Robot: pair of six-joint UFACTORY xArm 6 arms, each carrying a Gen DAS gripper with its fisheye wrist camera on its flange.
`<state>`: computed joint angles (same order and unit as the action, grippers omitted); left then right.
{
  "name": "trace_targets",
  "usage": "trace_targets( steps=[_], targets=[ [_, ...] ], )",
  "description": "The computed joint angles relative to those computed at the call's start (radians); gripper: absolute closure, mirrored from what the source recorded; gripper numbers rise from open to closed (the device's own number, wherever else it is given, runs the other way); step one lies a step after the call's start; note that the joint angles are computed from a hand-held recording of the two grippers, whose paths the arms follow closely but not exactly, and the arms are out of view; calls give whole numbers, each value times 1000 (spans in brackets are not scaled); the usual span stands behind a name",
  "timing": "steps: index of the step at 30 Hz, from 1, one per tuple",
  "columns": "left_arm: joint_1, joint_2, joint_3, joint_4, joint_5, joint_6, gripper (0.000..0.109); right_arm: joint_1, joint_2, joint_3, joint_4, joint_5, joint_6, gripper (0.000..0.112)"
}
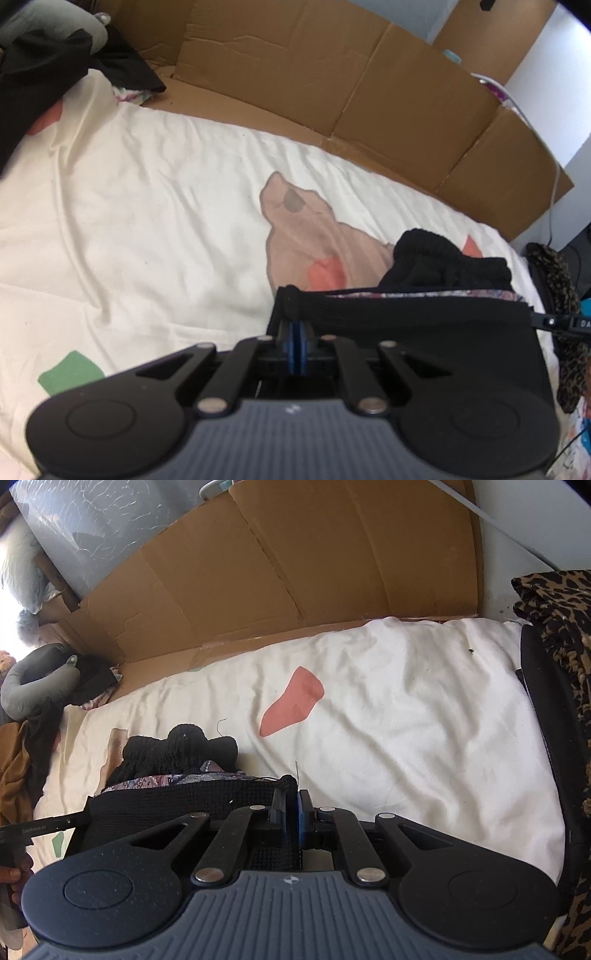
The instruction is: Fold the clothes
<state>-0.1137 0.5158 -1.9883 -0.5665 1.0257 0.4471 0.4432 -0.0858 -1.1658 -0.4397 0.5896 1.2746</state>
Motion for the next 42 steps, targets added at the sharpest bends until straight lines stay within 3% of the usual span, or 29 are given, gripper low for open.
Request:
trace_targets(
  steps=[7, 10, 13, 33, 35, 42],
  targets=[
    [-14, -23, 46, 31, -43, -7, 96, -1, 30, -11, 40, -15, -49, 104],
    [-21, -25, 52, 45, -56, -4, 95, 1, 51, -26, 52, -3, -81, 90],
    [-27, -29, 61, 59, -72, 14, 93, 1, 64, -27, 56, -7, -95, 87],
    [-44, -50, 96, 90, -104, 76, 90, 61, 148, -129, 24, 85, -348, 91],
    [-46, -50, 94, 98, -104, 73, 90, 64, 157, -140, 28, 89, -372, 97],
    [-54, -63, 115, 118, -126, 54, 89, 40, 160, -142, 118, 80, -389, 93]
  ],
)
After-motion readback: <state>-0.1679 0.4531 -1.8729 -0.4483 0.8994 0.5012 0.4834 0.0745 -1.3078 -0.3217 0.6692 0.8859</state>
